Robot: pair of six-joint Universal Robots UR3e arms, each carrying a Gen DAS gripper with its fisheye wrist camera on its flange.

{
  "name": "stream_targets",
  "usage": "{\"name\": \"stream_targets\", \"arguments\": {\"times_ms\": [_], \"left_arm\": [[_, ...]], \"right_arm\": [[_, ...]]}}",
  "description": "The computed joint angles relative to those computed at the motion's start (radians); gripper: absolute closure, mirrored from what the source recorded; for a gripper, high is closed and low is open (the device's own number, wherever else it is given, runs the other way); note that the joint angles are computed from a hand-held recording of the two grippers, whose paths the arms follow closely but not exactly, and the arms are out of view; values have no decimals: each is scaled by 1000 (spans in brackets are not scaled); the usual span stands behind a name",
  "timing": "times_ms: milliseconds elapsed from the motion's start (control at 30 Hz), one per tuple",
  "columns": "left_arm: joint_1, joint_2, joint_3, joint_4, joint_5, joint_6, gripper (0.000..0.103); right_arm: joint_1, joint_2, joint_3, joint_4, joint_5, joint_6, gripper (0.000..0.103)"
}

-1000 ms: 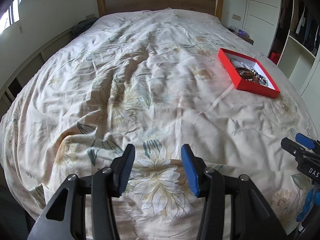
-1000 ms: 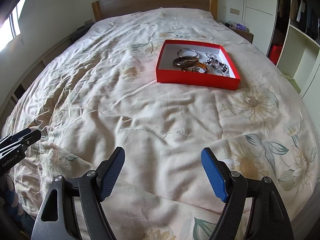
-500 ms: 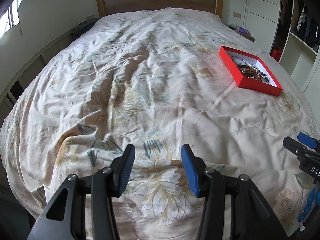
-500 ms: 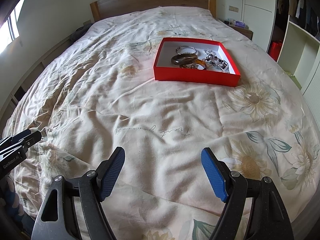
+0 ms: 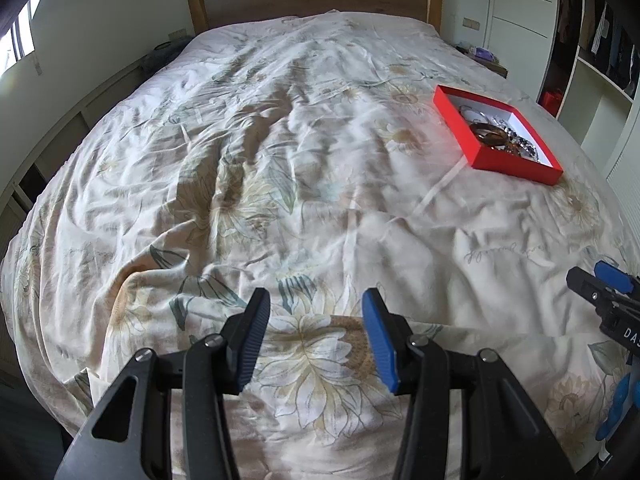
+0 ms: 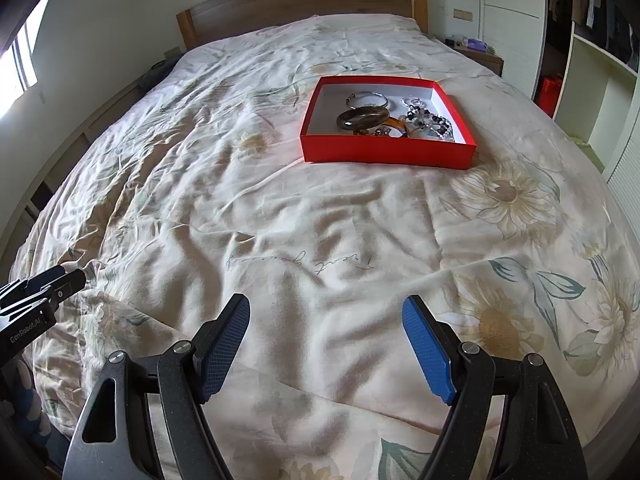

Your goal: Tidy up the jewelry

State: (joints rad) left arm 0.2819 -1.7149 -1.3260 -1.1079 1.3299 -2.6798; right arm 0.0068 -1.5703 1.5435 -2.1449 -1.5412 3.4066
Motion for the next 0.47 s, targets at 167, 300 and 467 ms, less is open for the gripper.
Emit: {"name": "stream_targets", "arguments": {"times_ms": [167,300,467], "left_arm": [[-5,-2,3,-7,3,0,57],[-8,-1,3,-11,7,-3,57],[-11,-4,6,-12,9,-4,57]], "right_arm": [[1,-1,-1,-1,-8,-7,25],[0,-3,-2,-1,-9,-8,25],[-2,-5,-4,3,-9,-9,25]]}}
